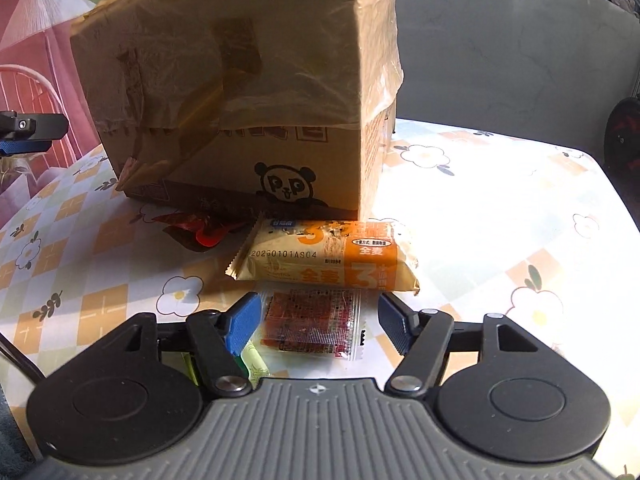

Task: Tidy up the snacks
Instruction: 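Lower the right tool onto the clear spicy strip pack while the left tool reaches the red jerky bag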

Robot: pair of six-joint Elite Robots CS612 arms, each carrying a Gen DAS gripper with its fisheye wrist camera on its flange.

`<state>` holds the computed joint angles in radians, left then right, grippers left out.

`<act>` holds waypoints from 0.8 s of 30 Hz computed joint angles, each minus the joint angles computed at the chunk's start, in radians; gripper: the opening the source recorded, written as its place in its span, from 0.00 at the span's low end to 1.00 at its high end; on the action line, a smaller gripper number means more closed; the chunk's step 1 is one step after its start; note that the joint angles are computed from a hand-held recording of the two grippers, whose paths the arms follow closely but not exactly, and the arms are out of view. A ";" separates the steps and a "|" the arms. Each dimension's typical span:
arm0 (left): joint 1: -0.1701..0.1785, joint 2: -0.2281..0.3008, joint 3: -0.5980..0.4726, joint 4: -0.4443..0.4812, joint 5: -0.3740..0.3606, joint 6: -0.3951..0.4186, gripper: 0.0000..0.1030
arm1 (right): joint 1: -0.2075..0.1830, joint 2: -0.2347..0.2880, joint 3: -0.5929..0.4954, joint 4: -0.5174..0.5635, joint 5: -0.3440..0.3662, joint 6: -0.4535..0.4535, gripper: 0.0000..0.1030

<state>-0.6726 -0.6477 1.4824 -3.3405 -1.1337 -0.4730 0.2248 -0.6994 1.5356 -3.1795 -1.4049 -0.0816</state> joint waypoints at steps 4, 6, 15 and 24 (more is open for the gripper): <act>0.000 -0.002 0.006 0.010 -0.007 -0.014 0.83 | 0.018 0.013 -0.016 0.015 -0.060 -0.022 0.67; -0.001 -0.002 0.009 0.009 -0.010 -0.021 0.83 | 0.021 0.016 -0.018 0.014 -0.072 -0.025 0.67; 0.002 0.003 0.011 0.024 -0.040 -0.050 0.83 | 0.033 0.042 -0.022 -0.055 -0.078 -0.045 0.72; 0.003 0.015 -0.002 0.047 -0.080 -0.054 0.82 | 0.033 0.047 0.022 -0.160 -0.047 -0.088 0.63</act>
<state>-0.6697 -0.6326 1.4808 -3.2931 -1.2136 -0.5270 0.2574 -0.6523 1.5574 -3.3393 -1.4523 -0.1696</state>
